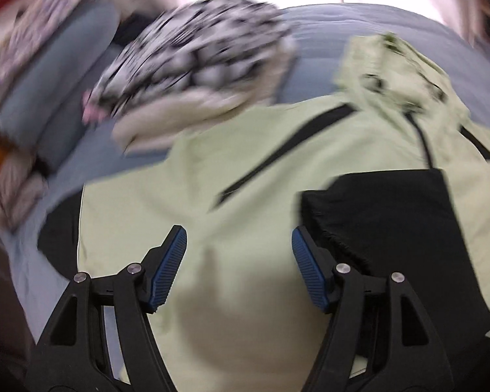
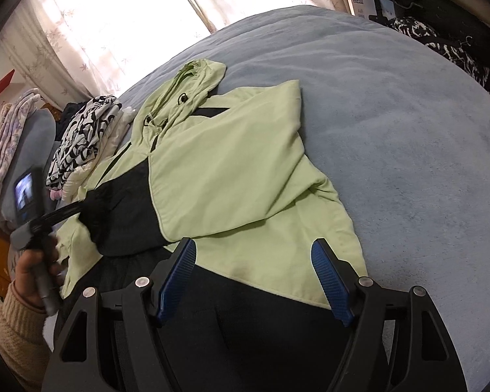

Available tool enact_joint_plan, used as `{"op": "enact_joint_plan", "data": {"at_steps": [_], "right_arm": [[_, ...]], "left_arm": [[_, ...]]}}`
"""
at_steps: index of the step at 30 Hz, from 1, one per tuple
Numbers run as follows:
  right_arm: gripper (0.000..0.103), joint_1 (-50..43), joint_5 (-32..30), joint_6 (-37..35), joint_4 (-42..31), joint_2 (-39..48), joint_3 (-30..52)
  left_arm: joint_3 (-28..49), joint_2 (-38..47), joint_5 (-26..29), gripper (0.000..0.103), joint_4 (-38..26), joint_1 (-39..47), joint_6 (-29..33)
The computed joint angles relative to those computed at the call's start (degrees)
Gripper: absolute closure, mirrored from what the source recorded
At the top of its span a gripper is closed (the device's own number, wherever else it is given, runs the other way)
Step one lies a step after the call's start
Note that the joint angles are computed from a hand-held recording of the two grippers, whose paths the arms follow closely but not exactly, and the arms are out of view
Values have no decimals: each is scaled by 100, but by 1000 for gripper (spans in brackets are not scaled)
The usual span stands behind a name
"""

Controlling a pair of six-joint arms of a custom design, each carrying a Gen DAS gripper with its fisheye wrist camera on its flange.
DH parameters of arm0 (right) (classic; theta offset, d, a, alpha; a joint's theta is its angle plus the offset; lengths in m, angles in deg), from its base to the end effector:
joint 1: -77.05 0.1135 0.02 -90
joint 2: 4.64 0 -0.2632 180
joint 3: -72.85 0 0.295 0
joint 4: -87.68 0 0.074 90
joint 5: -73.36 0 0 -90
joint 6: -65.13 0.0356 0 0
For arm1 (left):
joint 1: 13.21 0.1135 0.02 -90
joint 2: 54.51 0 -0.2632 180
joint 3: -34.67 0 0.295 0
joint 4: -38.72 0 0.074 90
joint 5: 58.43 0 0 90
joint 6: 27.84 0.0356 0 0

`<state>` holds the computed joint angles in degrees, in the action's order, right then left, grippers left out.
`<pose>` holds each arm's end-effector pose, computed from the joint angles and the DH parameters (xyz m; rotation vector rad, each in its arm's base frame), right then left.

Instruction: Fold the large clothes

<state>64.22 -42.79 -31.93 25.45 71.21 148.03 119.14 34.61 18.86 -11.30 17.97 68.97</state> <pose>0.2949 -0.0511 0.2709 -0.0143 2.5654 0.4793 0.3149 0.1997 0.2640 -0.6333 2.4999 0.5386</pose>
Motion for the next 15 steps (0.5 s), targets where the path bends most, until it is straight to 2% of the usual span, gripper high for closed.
{"op": "enact_joint_plan", "data": {"at_steps": [1, 2, 4, 9, 12, 15], "right_arm": [[29, 13, -12, 28, 23, 63, 7], [29, 32, -14, 45, 37, 127, 36], [29, 94, 38, 86, 101, 239, 96], [29, 228, 103, 304, 121, 729, 626], [29, 276, 153, 408, 158, 1186, 1125], [29, 326, 263, 542, 173, 1893, 1835]], "left_arm": [[92, 60, 292, 39, -149, 247, 37], [342, 258, 979, 39, -462, 691, 95], [665, 500, 1935, 39, -914, 1223, 128], [989, 727, 3510, 39, -1426, 1745, 316], [1070, 766, 4096, 39, -1689, 1681, 418], [1108, 890, 4074, 39, -1843, 1258, 552]]}}
